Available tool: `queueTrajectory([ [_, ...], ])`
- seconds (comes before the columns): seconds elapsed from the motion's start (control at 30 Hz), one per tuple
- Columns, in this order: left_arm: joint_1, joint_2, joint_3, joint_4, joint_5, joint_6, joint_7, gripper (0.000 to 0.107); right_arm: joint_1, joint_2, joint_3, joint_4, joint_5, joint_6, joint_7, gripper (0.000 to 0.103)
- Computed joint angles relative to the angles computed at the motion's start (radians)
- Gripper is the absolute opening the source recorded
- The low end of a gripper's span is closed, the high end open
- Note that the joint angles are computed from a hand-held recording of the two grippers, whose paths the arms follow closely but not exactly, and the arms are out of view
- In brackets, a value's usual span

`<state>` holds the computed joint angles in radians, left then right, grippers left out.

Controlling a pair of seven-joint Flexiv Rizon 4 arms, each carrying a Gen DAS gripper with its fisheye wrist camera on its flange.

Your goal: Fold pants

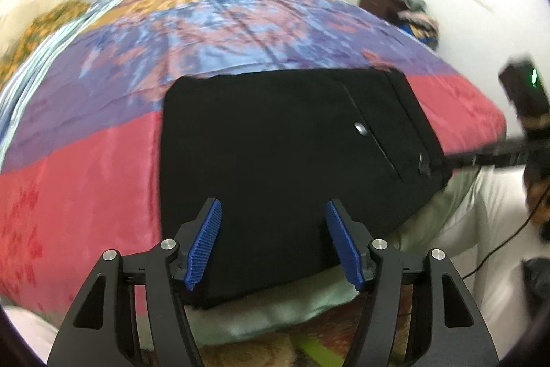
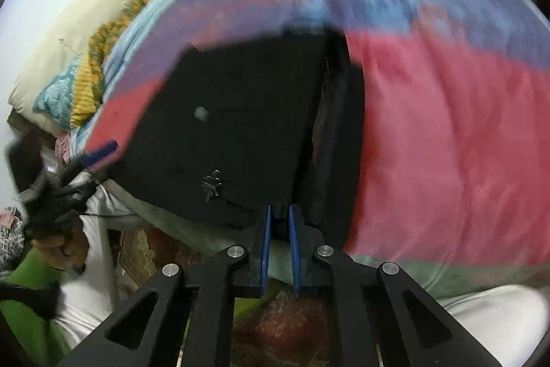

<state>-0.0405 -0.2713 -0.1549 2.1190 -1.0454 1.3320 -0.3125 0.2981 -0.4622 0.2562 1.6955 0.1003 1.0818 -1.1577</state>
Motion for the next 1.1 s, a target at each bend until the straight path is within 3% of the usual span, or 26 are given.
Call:
queueTrajectory([
  [0.07, -0.018, -0.023, 0.020, -0.009, 0.089, 0.017, -0.048, 0.065, -0.005, 0.012, 0.001, -0.005, 0.007, 0.011, 0.003, 0.018],
  [0.13, -0.006, -0.023, -0.003, -0.002, 0.086, 0.033, -0.046, 0.065, 0.035, 0.030, -0.056, -0.007, -0.083, 0.007, 0.047, 0.028],
  [0.2, 0.004, -0.021, -0.009, -0.003, 0.092, 0.022, -0.061, 0.066, 0.058, 0.033, -0.094, -0.027, -0.169, 0.034, 0.064, 0.029],
  [0.3, 0.014, -0.019, -0.008, -0.008, 0.107, 0.001, -0.086, 0.066, 0.036, -0.032, -0.066, -0.135, -0.165, 0.093, 0.019, 0.029],
  [0.37, 0.015, -0.017, -0.005, -0.007, 0.118, -0.003, -0.098, 0.066, 0.001, -0.115, -0.004, -0.228, -0.122, 0.154, -0.078, 0.031],
  [0.43, 0.015, -0.015, -0.003, -0.005, 0.131, -0.003, -0.108, 0.066, 0.041, -0.175, -0.065, -0.279, -0.180, 0.109, -0.033, 0.040],
  [0.47, 0.015, -0.013, -0.002, -0.004, 0.137, -0.006, -0.114, 0.066, 0.070, -0.205, -0.117, -0.299, -0.237, 0.026, 0.027, 0.041],
  [0.53, 0.013, -0.009, 0.003, -0.005, 0.153, -0.014, -0.131, 0.066, 0.068, -0.254, -0.121, -0.344, -0.224, -0.091, 0.049, 0.041],
  [0.6, 0.010, -0.009, 0.015, -0.006, 0.190, -0.010, -0.156, 0.066, 0.067, -0.233, -0.128, -0.301, -0.209, -0.028, 0.080, 0.041],
  [0.73, 0.010, -0.005, 0.032, -0.013, 0.258, -0.033, -0.224, 0.066, 0.113, -0.115, -0.181, -0.153, -0.310, 0.076, 0.146, 0.043],
  [0.93, 0.008, -0.012, 0.056, -0.033, 0.382, -0.050, -0.338, 0.069, 0.122, 0.014, -0.131, 0.016, -0.359, 0.181, 0.174, 0.048],
  [1.03, 0.016, -0.017, 0.055, -0.042, 0.413, -0.057, -0.373, 0.071, 0.128, 0.026, -0.104, 0.063, -0.352, 0.201, 0.178, 0.055],
  [1.1, 0.023, -0.018, 0.051, -0.042, 0.422, -0.061, -0.384, 0.074, 0.131, 0.015, -0.097, 0.075, -0.346, 0.144, 0.195, 0.055],
])
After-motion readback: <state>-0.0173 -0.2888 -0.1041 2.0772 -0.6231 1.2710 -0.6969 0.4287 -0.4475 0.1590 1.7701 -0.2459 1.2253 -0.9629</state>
